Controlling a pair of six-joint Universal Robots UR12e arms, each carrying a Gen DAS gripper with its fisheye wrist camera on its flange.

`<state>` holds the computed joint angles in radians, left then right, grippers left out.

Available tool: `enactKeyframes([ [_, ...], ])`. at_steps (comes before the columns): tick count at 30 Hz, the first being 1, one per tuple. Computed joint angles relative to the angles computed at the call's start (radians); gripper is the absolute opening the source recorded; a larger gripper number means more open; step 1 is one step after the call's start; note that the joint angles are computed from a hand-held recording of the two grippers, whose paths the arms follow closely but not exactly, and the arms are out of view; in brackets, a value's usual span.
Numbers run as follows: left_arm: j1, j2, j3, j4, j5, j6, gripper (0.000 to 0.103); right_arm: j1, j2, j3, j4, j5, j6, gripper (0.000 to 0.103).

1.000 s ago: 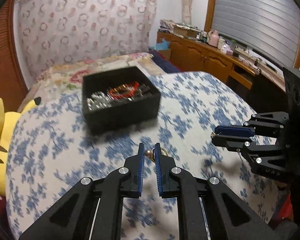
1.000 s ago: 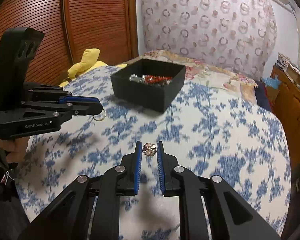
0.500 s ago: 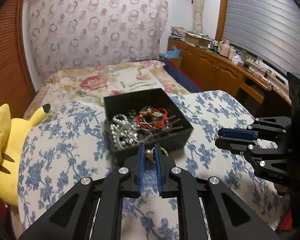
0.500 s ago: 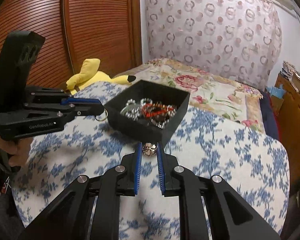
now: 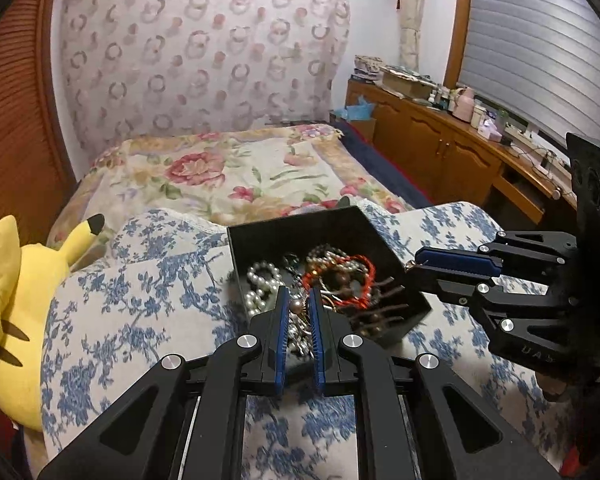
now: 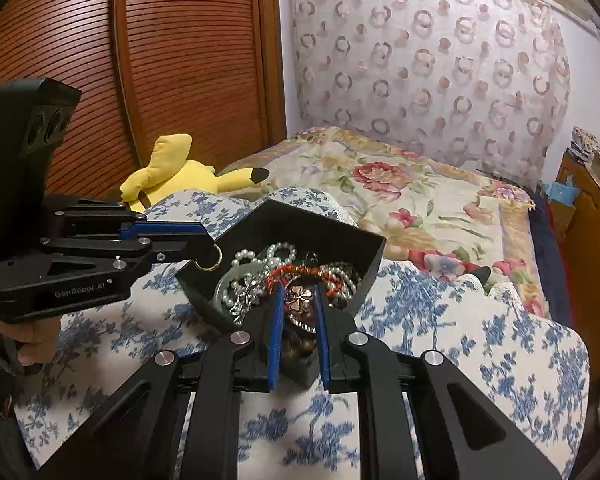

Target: Organize jewelry

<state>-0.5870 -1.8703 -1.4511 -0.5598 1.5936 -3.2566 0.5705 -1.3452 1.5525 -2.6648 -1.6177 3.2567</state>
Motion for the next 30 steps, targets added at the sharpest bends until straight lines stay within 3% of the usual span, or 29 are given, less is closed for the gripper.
enactKeyframes([
  [10, 0.011, -0.042, 0.05, -0.027, 0.005, -0.003, 0.009, -0.013, 0.029, -0.027, 0.014, 0.043, 0.007, 0.018],
  [12, 0.013, -0.048, 0.058, -0.032, 0.006, -0.006, 0.009, -0.015, 0.031, -0.029, 0.016, 0.046, 0.014, 0.033],
  [14, 0.015, -0.054, 0.066, -0.036, 0.006, -0.008, 0.009, -0.015, 0.03, -0.026, 0.017, 0.045, 0.02, 0.039],
  [25, 0.014, -0.064, 0.082, -0.036, 0.028, -0.017, 0.01, -0.011, 0.012, -0.007, -0.007, 0.018, 0.034, 0.039],
  [30, 0.008, -0.051, 0.066, -0.014, 0.051, -0.013, 0.032, -0.003, -0.003, 0.011, -0.014, -0.016, 0.047, 0.039],
])
